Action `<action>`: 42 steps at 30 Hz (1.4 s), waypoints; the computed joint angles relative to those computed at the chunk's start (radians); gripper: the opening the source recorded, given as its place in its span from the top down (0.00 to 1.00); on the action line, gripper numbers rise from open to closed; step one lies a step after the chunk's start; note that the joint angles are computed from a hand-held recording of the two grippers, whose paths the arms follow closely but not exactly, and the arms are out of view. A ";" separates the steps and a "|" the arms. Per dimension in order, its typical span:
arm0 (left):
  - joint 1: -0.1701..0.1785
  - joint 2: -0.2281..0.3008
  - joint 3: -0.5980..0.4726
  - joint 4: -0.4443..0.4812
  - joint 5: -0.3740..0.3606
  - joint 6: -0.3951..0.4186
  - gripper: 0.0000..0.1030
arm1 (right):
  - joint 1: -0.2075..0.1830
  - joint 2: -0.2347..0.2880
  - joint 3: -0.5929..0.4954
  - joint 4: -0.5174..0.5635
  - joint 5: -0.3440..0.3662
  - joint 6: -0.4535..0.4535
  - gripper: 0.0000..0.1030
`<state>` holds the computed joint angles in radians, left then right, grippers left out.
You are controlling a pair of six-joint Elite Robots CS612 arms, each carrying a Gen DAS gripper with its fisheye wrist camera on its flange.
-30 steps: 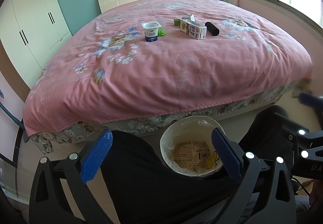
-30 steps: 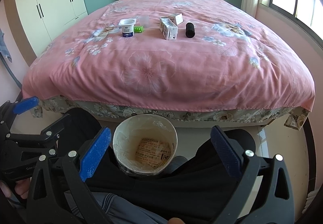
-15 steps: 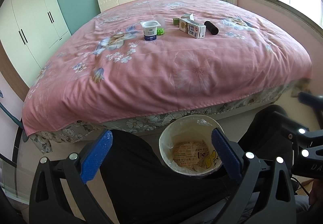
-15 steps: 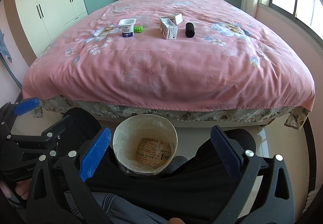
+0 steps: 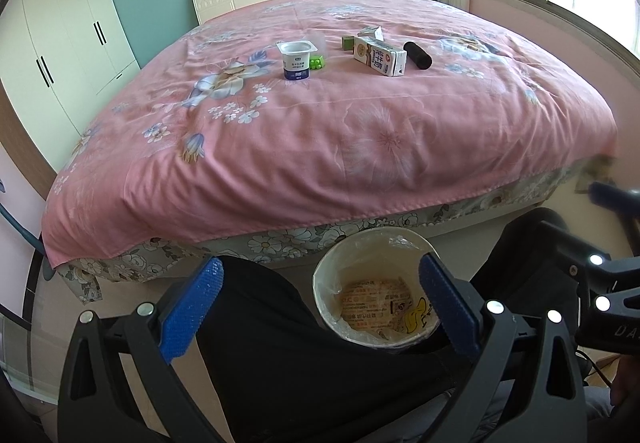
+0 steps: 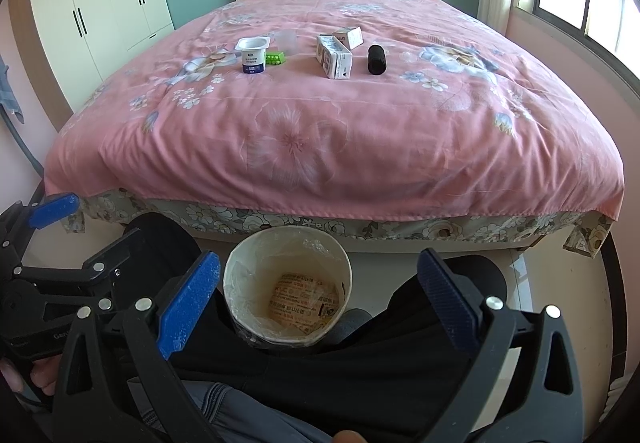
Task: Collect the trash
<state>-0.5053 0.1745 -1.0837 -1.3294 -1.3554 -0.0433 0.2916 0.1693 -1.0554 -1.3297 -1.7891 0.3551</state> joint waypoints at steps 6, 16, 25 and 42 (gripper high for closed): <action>0.001 0.000 0.000 0.002 -0.002 -0.001 0.03 | 0.001 0.001 0.000 -0.004 0.002 -0.004 0.06; 0.002 -0.001 0.001 0.004 -0.005 0.000 0.03 | 0.001 0.003 -0.004 -0.004 0.002 -0.005 0.06; 0.006 -0.008 0.014 0.012 -0.022 -0.010 0.03 | 0.001 0.003 -0.003 -0.006 0.000 -0.007 0.06; 0.016 -0.041 0.085 0.035 -0.005 -0.065 0.03 | -0.005 -0.003 0.008 -0.031 -0.020 -0.022 0.06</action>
